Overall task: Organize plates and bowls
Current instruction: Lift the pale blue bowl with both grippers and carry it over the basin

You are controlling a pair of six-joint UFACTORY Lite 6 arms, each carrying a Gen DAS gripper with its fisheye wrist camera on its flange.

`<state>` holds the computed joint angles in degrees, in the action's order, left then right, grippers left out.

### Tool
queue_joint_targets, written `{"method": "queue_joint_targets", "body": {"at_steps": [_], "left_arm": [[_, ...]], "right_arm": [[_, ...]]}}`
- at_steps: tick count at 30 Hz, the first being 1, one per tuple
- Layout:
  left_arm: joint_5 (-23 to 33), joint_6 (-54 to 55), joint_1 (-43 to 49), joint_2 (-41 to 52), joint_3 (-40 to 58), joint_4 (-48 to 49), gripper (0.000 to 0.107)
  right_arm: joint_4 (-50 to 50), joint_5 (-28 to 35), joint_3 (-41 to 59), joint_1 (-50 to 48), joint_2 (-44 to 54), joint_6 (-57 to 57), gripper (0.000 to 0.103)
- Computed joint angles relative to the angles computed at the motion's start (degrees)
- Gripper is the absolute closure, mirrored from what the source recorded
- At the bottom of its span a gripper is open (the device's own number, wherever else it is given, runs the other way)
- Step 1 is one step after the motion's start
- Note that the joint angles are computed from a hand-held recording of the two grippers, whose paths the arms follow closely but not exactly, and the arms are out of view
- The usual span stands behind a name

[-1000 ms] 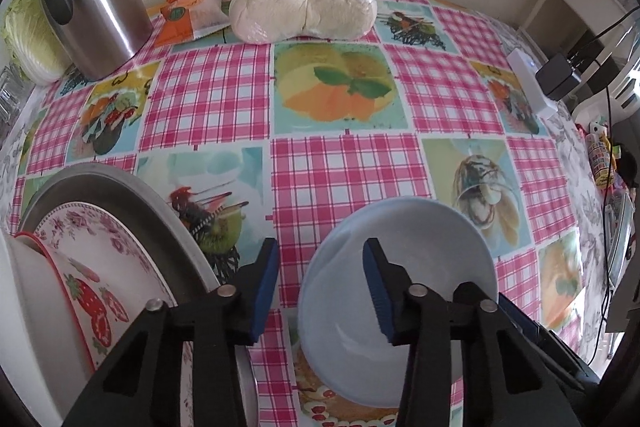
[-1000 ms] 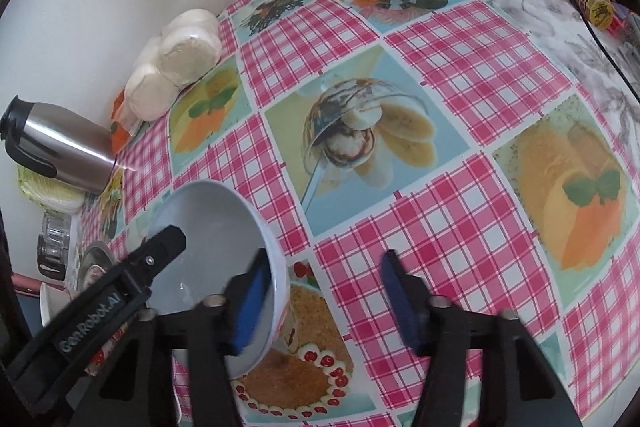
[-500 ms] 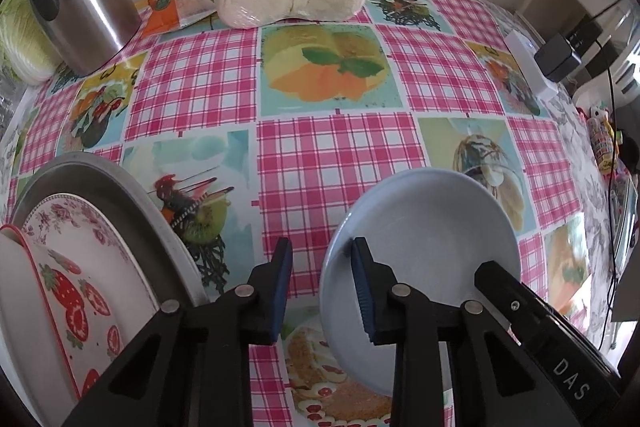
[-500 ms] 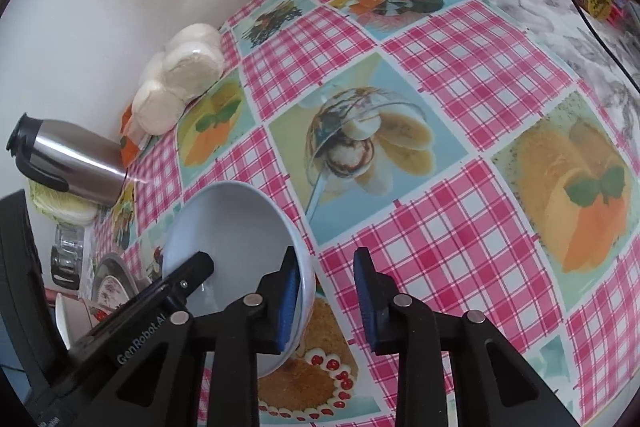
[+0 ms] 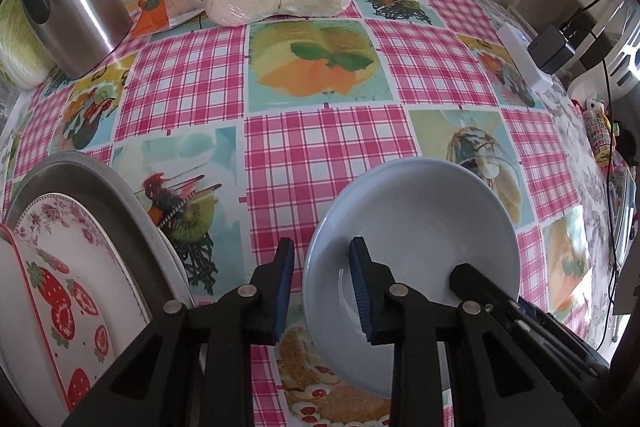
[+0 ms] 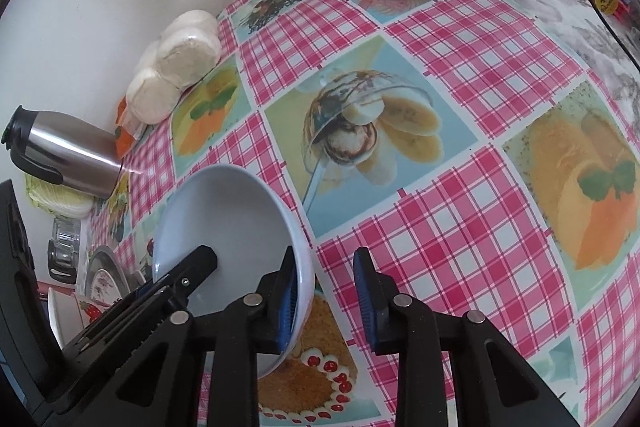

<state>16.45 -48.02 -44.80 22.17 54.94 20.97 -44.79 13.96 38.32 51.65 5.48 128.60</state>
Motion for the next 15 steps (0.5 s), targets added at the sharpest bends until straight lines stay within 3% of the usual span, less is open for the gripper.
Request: {"method": "queue_joint_targets", "body": {"at_steps": [3, 7, 15], "left_arm": [[0.3, 1.8, -0.2, -0.3, 0.1, -1.3, 0.087], [0.3, 1.9, -0.2, -0.6, -0.1, -1.2, 0.089], [1.6, 0.5, -0.6, -2.0, -0.2, 0.0, 0.092]], "right_arm": [[-3.9, -2.9, -0.3, -0.4, 0.6, 3.9, 0.082], [-3.0, -1.7, 1.0, 0.2, 0.9, 1.8, 0.092], [-0.6, 0.3, 1.3, 0.6, -0.2, -1.4, 0.092]]}}
